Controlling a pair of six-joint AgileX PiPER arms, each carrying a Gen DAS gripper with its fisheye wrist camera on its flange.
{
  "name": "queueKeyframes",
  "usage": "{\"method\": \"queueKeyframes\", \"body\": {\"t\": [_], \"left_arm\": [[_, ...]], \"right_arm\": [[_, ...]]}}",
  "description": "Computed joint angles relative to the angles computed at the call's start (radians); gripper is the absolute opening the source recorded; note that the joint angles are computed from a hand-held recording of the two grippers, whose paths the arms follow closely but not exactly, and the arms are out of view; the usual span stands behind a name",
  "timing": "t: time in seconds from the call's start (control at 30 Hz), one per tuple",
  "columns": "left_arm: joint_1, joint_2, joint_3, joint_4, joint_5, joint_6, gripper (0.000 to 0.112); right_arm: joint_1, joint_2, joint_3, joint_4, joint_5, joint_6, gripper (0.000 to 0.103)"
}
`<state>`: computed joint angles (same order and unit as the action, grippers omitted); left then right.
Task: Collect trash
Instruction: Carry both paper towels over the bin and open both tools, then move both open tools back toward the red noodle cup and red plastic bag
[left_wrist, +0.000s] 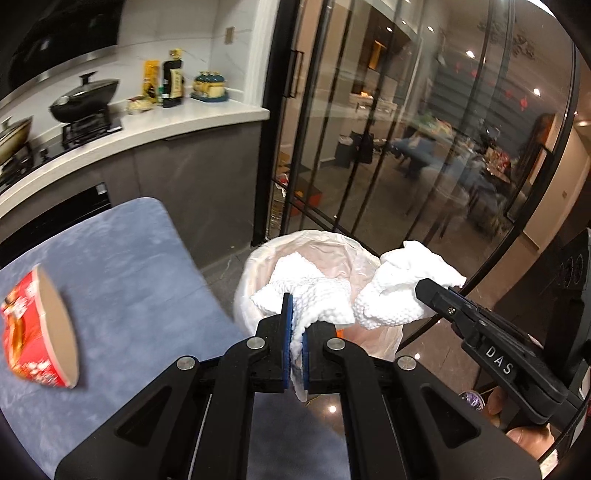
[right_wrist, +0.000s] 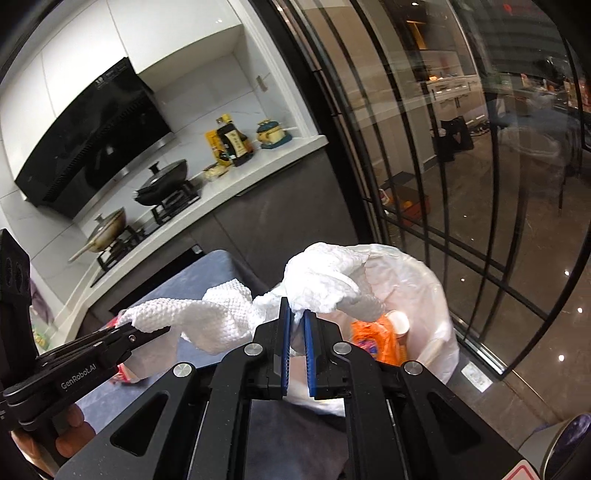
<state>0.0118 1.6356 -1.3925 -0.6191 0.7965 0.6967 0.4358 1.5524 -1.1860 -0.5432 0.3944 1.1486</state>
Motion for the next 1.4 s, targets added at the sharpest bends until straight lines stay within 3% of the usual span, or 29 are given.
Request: {"method": "queueKeyframes", "body": {"t": [0.1, 0.4, 0.5, 0.53, 0.63, 0.7, 0.73, 1.23, 1.4], "left_arm": [[-0.061, 0.066, -0.042, 0.046, -0.032, -0.047, 0.004], [-0.147, 0.250, -0.197, 0.169, -0.028, -0.181, 0.005], [-0.146, 0.267, -0.207, 0.184, -0.043, -0.200, 0.006], [-0.143, 0.266, -0.202, 0.187, -0.053, -0.207, 0.008], [-0.125, 0.252, -0.183, 0.182, -0.080, -0.213, 0.034], [-0.110, 0.221, -0.149, 0.175, -0.119, -0.214, 0.051], [-0.103, 0.211, -0.142, 0.172, -0.128, -0.215, 0.054], [0.083, 0.091, -0.073, 0.060, -0.102, -0.134, 0.064], [0.200, 0.060, -0.062, 0.006, -0.053, -0.084, 0.064]], "right_arm": [[-0.053, 0.038, -0.014, 0.080, -0.007, -0.093, 0.008], [-0.132, 0.160, -0.064, 0.272, -0.005, -0.284, 0.008], [-0.128, 0.186, -0.081, 0.271, 0.000, -0.279, 0.013], [-0.124, 0.189, -0.083, 0.252, -0.002, -0.256, 0.015], [-0.125, 0.199, -0.098, 0.274, -0.010, -0.266, 0.028], [-0.118, 0.195, -0.106, 0.241, -0.015, -0.228, 0.031], [-0.116, 0.197, -0.111, 0.235, -0.018, -0.223, 0.032], [0.018, 0.165, -0.186, 0.124, 0.019, -0.107, 0.040], [0.104, 0.195, -0.260, 0.096, 0.056, -0.101, 0.042]]}}
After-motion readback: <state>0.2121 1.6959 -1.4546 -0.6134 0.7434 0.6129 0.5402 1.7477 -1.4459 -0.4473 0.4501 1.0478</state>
